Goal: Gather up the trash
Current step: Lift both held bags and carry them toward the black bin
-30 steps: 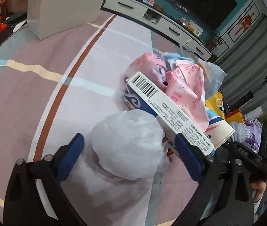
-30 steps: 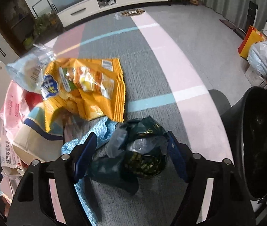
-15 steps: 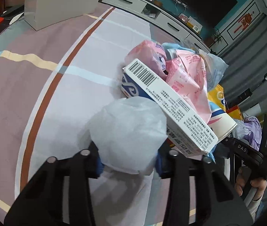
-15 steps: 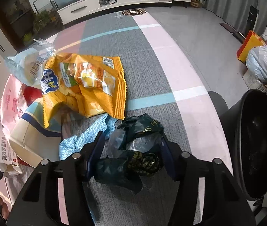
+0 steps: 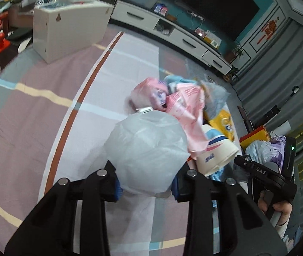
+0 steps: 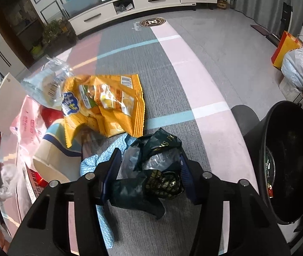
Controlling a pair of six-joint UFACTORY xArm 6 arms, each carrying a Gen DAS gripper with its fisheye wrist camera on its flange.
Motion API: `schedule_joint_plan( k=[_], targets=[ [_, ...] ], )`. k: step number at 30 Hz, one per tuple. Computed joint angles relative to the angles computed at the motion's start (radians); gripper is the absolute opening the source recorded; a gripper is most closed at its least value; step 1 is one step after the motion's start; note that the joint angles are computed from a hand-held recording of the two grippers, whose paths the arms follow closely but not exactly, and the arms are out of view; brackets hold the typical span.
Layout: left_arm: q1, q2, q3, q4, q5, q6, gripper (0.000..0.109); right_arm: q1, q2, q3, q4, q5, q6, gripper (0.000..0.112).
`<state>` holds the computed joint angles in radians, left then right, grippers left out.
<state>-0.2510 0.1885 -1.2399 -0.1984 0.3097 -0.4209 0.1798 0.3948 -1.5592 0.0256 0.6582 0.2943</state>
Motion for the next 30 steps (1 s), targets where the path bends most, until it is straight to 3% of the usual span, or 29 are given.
schedule_joint_plan(
  k=[10,15,30],
  targets=[
    [-0.025,-0.081,0.043,-0.174,-0.037,0.168,0.035,0.014,-0.075,0.074,-0.013,-0.084,0.013,0.053],
    [-0.029,-0.103,0.058,-0.11,-0.058,0.132,0.035,0.024,-0.08,0.079,-0.032,-0.089,0.012,0.053],
    [-0.036,-0.098,0.046,-0.167,-0.047,0.198,0.035,0.031,-0.081,0.079,-0.032,-0.087,0.003,0.053]
  ],
)
